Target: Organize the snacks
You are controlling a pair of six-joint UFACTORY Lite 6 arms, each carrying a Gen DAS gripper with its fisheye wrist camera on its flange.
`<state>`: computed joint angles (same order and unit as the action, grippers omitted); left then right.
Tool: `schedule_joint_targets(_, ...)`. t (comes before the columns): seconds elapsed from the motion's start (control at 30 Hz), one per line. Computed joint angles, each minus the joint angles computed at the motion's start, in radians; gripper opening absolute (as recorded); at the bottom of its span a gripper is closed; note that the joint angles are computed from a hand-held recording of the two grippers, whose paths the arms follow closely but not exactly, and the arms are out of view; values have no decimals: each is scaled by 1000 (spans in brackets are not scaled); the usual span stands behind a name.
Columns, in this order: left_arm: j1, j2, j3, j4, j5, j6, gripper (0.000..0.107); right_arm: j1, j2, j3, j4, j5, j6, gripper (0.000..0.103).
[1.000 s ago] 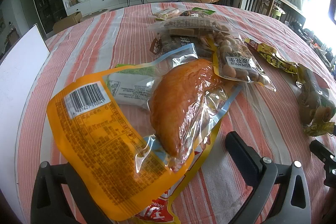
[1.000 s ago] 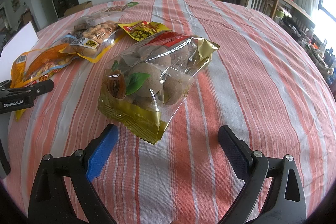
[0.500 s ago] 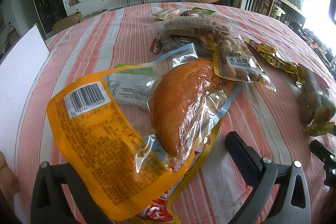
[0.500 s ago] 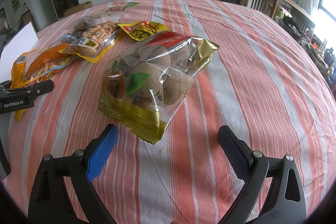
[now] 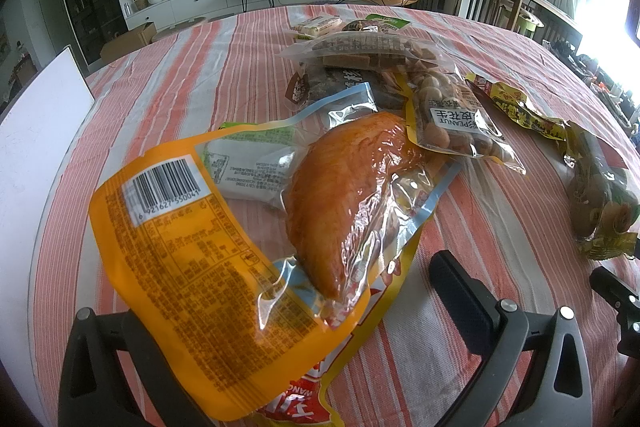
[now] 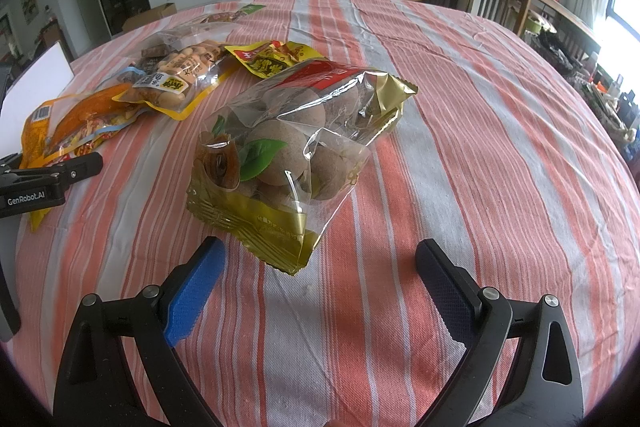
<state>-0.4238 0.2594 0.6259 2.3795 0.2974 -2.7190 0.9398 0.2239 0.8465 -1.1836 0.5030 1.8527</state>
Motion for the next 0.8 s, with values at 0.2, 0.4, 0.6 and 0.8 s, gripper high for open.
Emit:
schedule_joint_targets(0.2,1,0,-1,3,0,-2,103,0,0,0,0,1,0,98)
schedule_joint_targets(0.4,1,0,0,3,0,-2,103,-2,-2,-2,-7,-5,8,98)
schedule_joint_targets(0.6,1,1,0,3,0,-2,103,-45,-97,-109,-190,-107,200,98)
schedule_joint_targets(0.8,17,-2,17,-68,-76,99,103,-63,-146,-160,-324,-153,352,98)
